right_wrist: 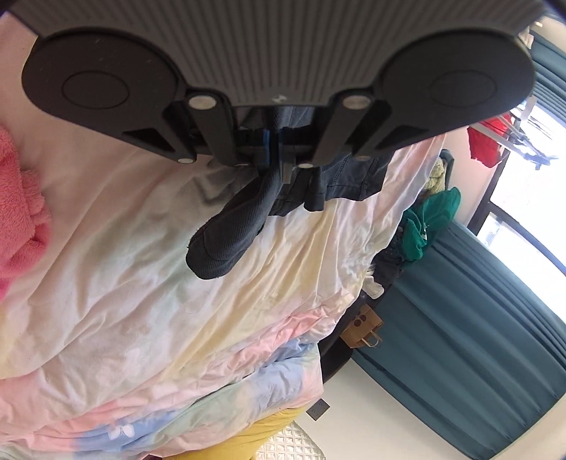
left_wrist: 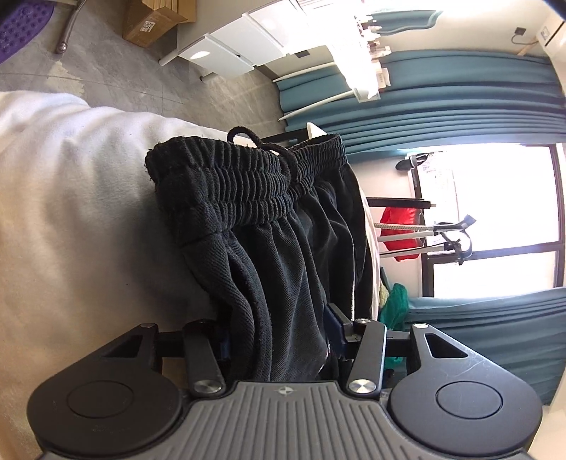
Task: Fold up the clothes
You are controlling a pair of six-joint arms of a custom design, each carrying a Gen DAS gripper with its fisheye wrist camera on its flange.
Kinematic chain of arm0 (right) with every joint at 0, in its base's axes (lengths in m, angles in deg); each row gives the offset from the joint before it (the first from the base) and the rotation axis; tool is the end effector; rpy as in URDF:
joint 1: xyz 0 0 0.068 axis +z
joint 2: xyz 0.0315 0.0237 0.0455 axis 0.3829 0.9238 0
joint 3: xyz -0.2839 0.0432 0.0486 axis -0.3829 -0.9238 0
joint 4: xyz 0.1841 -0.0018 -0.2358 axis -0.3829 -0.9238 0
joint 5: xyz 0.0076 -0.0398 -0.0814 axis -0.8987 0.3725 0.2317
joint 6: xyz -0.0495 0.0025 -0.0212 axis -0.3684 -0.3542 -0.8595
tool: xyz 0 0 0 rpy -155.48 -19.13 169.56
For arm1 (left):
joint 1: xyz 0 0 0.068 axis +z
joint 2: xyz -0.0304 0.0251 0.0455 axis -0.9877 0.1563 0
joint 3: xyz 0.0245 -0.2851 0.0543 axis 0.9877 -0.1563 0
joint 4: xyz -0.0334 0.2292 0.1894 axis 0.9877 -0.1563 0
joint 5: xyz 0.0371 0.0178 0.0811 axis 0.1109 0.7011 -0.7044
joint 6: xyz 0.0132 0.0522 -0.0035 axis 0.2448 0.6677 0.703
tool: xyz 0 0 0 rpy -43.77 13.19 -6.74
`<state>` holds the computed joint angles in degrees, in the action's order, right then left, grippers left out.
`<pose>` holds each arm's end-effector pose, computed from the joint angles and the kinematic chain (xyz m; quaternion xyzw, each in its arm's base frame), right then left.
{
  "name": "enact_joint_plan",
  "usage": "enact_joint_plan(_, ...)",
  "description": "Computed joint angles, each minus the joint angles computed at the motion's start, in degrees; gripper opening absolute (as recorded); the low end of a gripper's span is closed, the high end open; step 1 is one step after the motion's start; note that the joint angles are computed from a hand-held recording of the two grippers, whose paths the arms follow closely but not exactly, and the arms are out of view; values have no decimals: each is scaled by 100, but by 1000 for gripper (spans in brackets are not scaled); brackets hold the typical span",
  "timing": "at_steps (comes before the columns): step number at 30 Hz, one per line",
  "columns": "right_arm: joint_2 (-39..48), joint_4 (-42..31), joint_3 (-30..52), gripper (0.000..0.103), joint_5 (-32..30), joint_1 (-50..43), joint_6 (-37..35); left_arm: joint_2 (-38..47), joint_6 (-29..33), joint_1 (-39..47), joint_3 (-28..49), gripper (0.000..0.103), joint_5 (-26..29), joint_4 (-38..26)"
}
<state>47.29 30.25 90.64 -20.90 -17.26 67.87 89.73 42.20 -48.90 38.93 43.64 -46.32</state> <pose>0.1876 -0.1616 0.2428 0.6560 0.5623 0.0136 0.5032 0.3696 0.1992 0.2641 -0.3657 0.7817 -0.4231 0.2762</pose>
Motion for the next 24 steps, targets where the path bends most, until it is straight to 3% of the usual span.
enact_joint_plan(10,584,-397,283,8,-127,3,-65,253,628,-246,323,58,-383,-535)
enact_joint_plan(12,617,-420,290,8,-112,2,-72,233,739,-289,351,50,-538,-619)
enact_joint_plan(14,625,-425,272,8,-89,5,-20,225,832,-297,382,36,-676,-703)
enact_joint_plan(16,588,-384,220,8,-69,-4,39,233,905,-267,409,14,-749,-793)
enact_joint_plan(19,442,-361,133,7,-13,-17,120,193,1382,-250,555,8,-1014,-1111)
enact_joint_plan(24,151,-500,42,7,84,-17,196,-492,1037,-172,-5,7,-892,-223)
